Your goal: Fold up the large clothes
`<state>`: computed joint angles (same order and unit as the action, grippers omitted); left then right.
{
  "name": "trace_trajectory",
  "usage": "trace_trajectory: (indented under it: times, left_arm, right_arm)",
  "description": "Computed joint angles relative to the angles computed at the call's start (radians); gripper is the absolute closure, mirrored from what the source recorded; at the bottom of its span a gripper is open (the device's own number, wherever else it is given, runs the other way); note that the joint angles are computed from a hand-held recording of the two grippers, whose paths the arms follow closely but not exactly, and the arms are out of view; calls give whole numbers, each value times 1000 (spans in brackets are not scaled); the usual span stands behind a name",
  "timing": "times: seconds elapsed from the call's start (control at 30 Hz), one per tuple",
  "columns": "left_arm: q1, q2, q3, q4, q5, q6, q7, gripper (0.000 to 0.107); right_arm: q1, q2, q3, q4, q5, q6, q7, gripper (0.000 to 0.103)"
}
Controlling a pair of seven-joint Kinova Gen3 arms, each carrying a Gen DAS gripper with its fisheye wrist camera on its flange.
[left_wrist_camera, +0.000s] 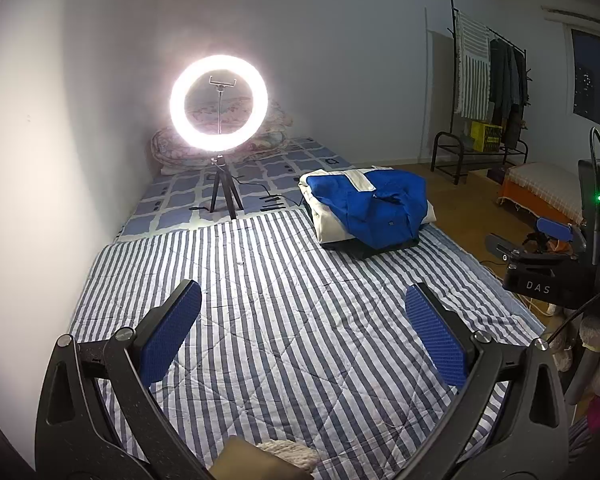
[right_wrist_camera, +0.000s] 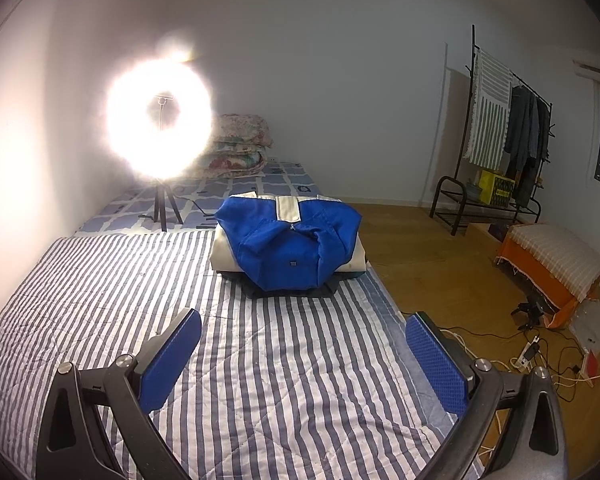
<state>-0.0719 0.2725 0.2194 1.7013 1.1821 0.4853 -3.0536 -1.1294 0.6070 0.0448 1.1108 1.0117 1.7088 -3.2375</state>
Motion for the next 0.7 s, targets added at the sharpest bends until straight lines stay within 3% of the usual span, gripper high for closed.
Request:
trace_trajectory:
  times: [0.7]
  left_arm:
    - [-6, -7, -3, 5, 13, 3, -20, 4]
  right_arm:
    - [2, 2, 0, 2, -2, -6, 6, 0]
